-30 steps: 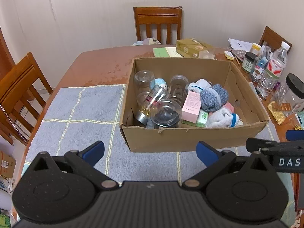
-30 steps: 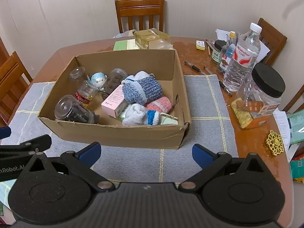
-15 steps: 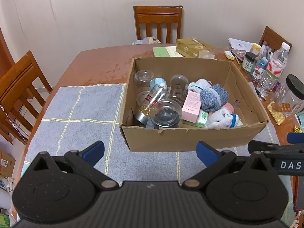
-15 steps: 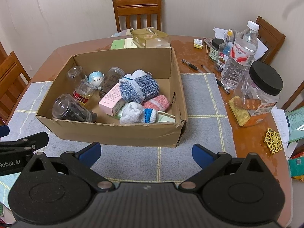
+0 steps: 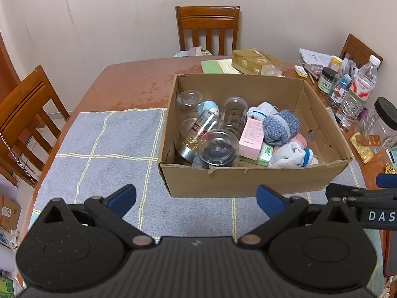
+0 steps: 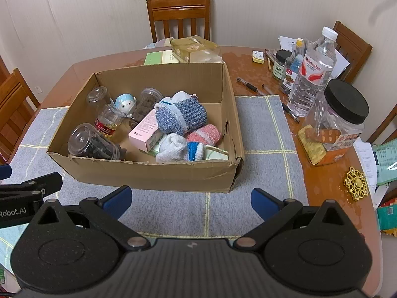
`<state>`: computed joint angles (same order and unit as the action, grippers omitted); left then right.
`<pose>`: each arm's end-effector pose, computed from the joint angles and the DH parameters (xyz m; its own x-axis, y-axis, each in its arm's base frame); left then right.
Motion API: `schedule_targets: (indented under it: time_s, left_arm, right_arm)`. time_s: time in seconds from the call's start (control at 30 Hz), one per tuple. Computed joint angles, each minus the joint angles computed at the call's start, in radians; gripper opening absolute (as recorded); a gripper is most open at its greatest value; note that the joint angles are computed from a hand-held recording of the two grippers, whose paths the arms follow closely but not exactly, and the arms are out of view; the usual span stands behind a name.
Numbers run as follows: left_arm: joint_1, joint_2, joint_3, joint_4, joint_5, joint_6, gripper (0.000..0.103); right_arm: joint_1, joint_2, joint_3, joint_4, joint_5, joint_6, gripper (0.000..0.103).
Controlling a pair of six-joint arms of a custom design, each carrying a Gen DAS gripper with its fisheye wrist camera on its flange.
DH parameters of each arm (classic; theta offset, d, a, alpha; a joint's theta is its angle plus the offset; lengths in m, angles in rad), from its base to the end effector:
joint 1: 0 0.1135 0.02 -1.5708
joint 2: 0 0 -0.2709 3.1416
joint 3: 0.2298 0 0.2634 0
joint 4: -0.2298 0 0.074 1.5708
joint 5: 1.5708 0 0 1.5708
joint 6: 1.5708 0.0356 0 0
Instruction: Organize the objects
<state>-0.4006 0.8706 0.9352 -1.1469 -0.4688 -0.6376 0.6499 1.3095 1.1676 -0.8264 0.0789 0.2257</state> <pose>0.1418 -0.0426 0.3037 -0.7442 -0.2615 -0.6146 -0.3614 0.9315 0.0412 0.2202 0.1638 0.3081 -0.7664 -0.3022 -0.5669 -0.4065 0.9115 0.0635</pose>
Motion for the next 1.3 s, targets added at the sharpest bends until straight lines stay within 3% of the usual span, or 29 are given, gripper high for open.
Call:
schedule_targets:
  time_s: [1.3]
  left_arm:
    - [0.02, 0.019, 0.012, 0.007, 0.012, 0.01, 0.102]
  right_arm:
    - [-0.007, 0.014, 0.011, 0.003, -0.01, -0.005, 0.103]
